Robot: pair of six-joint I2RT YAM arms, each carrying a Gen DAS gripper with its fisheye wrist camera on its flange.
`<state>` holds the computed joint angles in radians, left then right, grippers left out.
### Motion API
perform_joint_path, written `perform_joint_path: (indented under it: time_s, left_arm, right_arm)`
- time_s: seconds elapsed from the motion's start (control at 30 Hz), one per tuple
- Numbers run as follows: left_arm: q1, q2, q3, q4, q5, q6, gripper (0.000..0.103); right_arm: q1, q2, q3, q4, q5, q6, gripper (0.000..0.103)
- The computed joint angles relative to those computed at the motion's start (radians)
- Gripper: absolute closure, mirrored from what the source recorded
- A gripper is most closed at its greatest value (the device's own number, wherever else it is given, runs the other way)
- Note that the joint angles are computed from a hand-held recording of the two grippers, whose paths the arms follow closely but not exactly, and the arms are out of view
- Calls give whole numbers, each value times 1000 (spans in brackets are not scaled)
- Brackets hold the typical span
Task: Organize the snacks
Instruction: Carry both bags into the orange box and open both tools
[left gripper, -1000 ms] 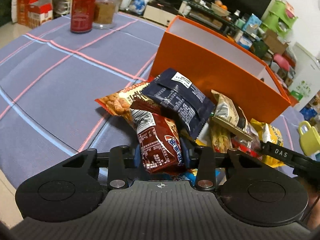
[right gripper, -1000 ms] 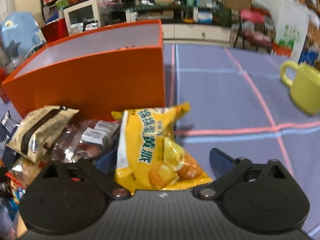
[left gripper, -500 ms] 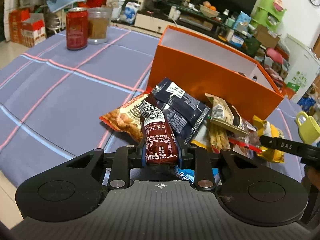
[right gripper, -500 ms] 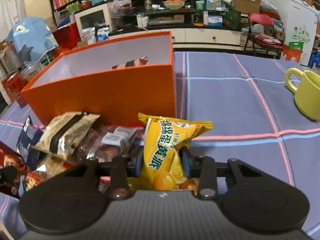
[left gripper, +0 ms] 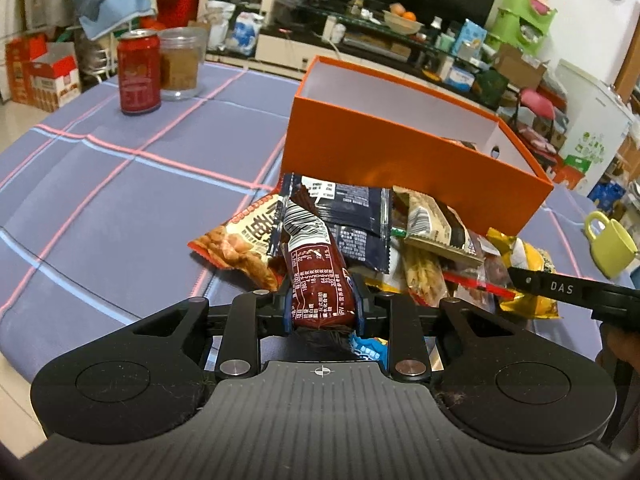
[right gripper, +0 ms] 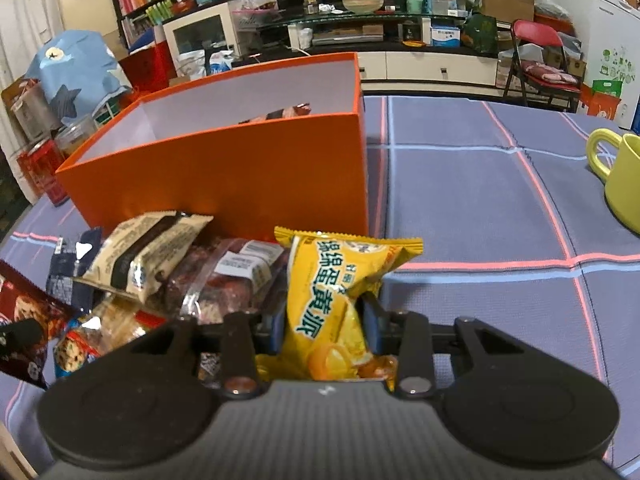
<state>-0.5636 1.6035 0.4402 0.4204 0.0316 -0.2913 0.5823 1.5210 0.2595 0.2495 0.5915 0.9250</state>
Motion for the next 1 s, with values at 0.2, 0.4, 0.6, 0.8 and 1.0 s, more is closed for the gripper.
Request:
perform_joint_path:
  time_s: [0.2, 0.4, 0.6, 0.8, 1.0]
  left_arm:
    - [-4, -39, -25, 14, -13, 8, 103]
    - [-8, -91, -51, 19, -15, 27, 103]
    - [-27, -112, -49, 7, -34, 49, 103]
    - [-40, -89, -36, 6, -73, 60, 103]
    - [-47, -93, -41, 16, -106, 79, 103]
  right_arm:
    - [58, -64, 12, -77, 59, 2, 67]
    - [140, -98, 48, -185, 130, 26, 67]
    - [239, -173, 71, -336, 238, 91, 67]
    - [236, -204, 73, -353, 246, 69, 67]
    - [260, -195, 87, -363, 266, 88, 67]
